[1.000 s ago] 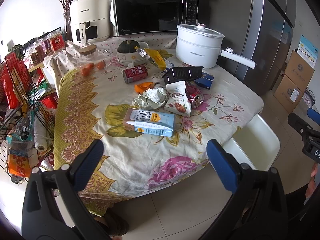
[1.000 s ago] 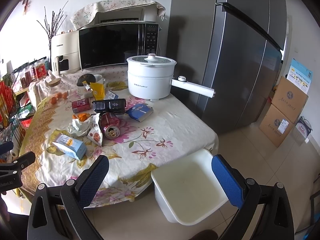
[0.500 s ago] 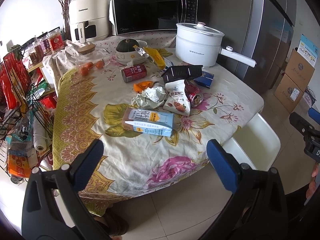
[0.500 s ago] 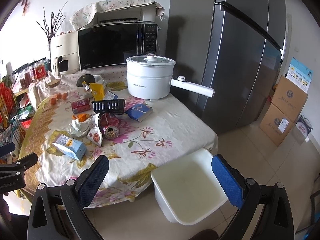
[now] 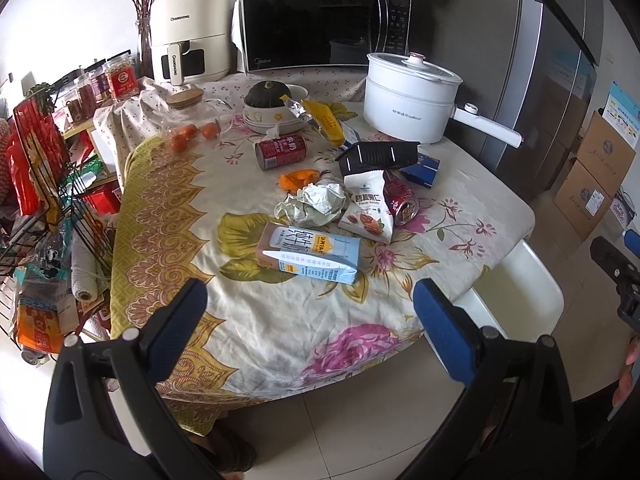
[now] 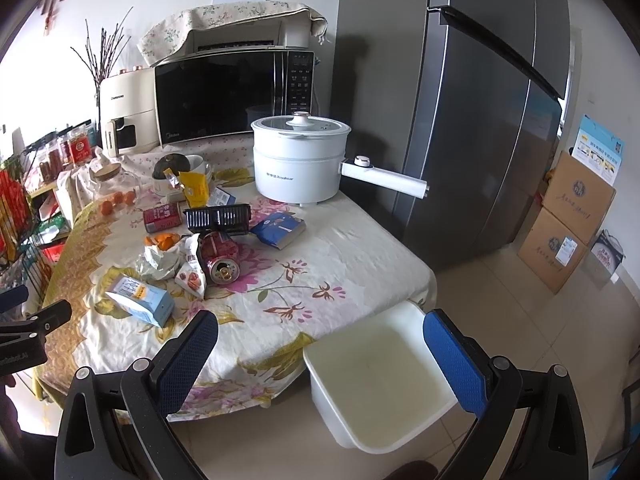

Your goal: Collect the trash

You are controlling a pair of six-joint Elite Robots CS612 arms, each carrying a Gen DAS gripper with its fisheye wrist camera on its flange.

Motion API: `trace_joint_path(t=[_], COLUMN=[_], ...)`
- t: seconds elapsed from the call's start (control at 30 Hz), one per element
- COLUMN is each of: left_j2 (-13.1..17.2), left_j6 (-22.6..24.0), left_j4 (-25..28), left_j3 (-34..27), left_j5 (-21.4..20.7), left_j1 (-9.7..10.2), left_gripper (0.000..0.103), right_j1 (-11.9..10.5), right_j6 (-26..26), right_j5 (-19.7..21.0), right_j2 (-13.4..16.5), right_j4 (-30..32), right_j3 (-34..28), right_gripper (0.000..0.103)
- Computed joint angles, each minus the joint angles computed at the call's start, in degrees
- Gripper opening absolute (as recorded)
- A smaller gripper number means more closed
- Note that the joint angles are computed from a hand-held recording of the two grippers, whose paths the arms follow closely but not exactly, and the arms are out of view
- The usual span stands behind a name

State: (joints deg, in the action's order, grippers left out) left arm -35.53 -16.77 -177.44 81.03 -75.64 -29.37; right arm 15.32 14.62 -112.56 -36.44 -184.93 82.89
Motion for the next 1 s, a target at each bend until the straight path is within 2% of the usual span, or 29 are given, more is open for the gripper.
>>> trace_joint_path(t=[0.23, 0.63, 0.83, 1.0], left_j2=[0.4, 0.63, 1.7, 3.39], left_j6=[-0.72, -1.32, 0.04, 0.23], left_j4=[1.41, 5.64, 7.72, 12.35], left_j3=[-1.35, -4.41, -6.78, -10.13], left_j5=[0.43, -3.51, -4.35, -8.54], left_j1=[0.34, 1.27, 1.75, 2.92], left_gripper=[0.102, 0.102, 0.102, 0.102], right_j1=[0.02, -0.27, -0.77, -1.73], right_j6=[-0.58, -2.84, -3.71, -3.2], right_j5=[-0.3, 0.03, 1.75, 5.49], right_j2=[-0.15, -0.35, 0.34, 1.72], right_j4=[2.26, 6.86, 11.07, 16.83], right_j3=[-1.1, -3.68, -7.01, -11.07], right_gripper=[0.103, 0.103, 0.103, 0.103])
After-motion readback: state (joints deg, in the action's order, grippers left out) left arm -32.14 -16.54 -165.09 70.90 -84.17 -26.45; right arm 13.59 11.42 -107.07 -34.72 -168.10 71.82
